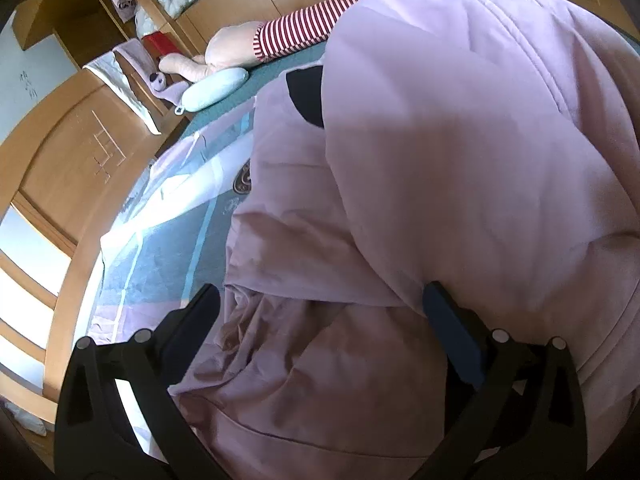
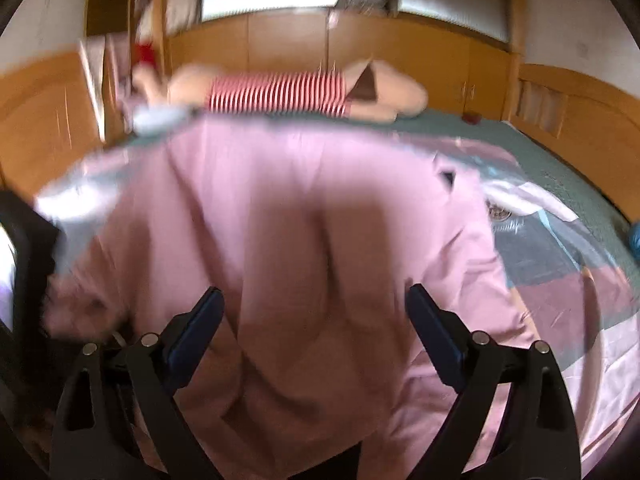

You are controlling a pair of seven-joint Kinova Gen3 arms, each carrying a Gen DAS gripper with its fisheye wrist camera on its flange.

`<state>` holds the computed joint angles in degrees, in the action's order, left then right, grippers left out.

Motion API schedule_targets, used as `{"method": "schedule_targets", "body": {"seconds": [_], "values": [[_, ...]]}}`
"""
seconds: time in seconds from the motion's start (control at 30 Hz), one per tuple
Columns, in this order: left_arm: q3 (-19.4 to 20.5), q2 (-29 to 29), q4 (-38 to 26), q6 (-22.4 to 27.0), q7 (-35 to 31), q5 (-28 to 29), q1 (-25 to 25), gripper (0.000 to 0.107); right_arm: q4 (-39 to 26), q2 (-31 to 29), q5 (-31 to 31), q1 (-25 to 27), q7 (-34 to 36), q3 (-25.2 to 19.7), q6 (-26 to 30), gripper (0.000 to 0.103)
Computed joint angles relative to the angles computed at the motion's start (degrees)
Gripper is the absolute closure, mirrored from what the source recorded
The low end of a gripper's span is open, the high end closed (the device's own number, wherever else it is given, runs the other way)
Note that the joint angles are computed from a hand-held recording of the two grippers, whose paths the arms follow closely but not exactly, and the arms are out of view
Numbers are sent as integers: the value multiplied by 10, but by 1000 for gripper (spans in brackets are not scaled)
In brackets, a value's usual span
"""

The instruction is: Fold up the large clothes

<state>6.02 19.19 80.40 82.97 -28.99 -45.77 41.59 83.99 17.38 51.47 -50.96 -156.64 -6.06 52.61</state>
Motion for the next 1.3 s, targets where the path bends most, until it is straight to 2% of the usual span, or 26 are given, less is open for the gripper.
{"method": "schedule_targets", "body": {"seconds": [0.07,0.13,0.23,0.37,0.43,0.53,0.57,0.67,0.83,1.1,1.3], "values": [[0,-5,1,-11,0,19,-12,7,-36,31,-38,11,43,-6,36,10],[1,-9,-2,-17,-6,40,-24,7,-45,34,-59,12,60,0,38,10],[0,-12,-5,-11,-1,43,-25,7,-44,36,-59,5,62,9,38,10],[-3,-2,-8,15,17,1,-3,7,-39,33,-61,6,64,14,29,10],[-1,-2,-7,4,8,14,-14,7,-18,17,-44,12,35,4,8,10],[-2,-10,-1,-23,-1,58,-42,7,14,-12,-17,-23,-6,39,-23,10],[-1,-11,-1,-26,-5,70,-49,7,7,-8,-19,-21,-1,36,-15,9],[-2,-12,-1,-27,-1,78,-50,7,-43,34,-63,22,54,-9,38,8],[-4,3,-10,-6,6,59,-31,7,-45,35,-64,4,62,11,42,5],[-7,7,-12,-14,4,84,-40,7,-48,40,-68,0,67,17,45,2],[-9,15,-19,-1,7,70,-28,7,-46,38,-70,2,66,17,40,1]]}}
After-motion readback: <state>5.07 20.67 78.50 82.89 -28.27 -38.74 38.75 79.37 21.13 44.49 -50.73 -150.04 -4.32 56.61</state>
